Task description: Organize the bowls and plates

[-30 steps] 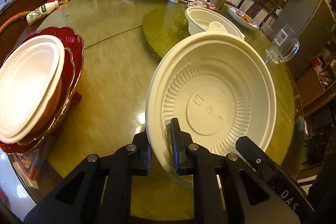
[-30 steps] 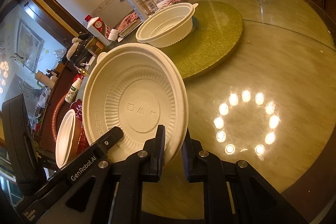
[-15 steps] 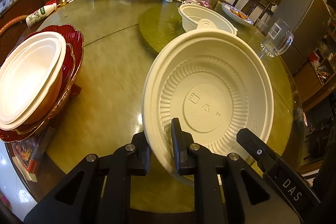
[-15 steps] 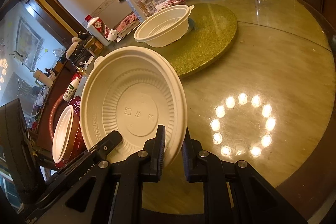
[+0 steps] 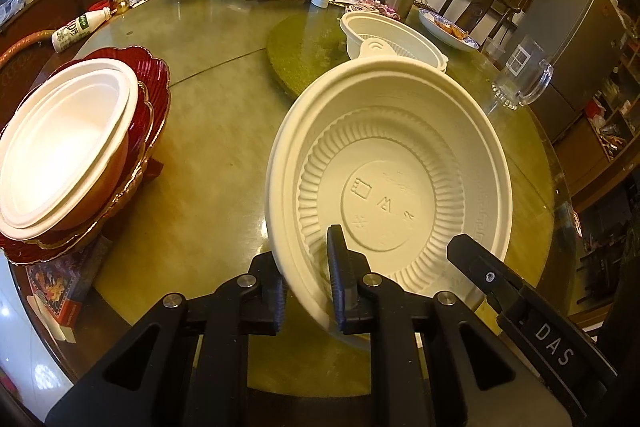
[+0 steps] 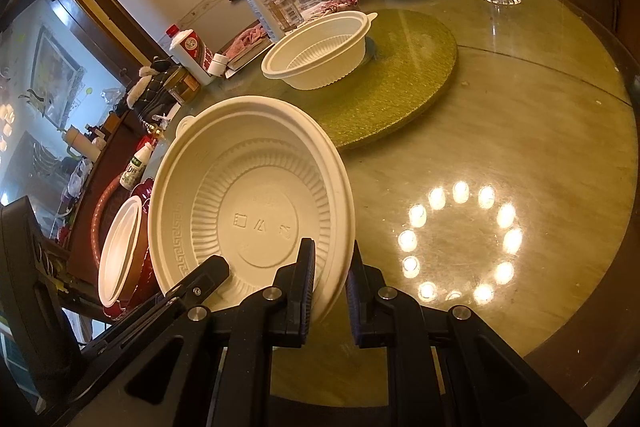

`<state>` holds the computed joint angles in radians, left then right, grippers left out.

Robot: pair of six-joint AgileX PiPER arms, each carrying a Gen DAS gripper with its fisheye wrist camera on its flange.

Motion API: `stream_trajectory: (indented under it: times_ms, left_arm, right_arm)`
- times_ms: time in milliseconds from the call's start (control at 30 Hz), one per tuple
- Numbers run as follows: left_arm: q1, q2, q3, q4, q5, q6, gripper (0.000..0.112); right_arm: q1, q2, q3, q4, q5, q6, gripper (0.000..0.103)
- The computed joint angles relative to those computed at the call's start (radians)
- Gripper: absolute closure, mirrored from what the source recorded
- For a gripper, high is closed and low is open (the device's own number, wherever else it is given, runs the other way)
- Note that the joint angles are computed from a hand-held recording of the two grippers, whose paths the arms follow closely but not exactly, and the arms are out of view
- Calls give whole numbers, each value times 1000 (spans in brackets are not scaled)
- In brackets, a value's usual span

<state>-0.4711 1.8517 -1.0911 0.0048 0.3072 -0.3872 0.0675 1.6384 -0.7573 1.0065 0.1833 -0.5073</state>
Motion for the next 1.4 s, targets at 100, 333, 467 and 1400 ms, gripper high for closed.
stream_trajectory:
  times_ms: [100,333,467,1400]
  left_arm:
    - [2,-10,11,-6,-8,9,96]
    - [1,-37,39,9,-24,-2,96]
    - [5,-53,56,-3,-33,11,96]
    - [46,-156,133,-73,-60,97,96]
  right_arm:
    - [7,-5,1,-19,-7,17,89]
    - [19,-16,6,-50,-16,46,89]
    - [30,-23,11,-69,-23,64,89]
    - [92,-63,-22,-367,-23,347,89]
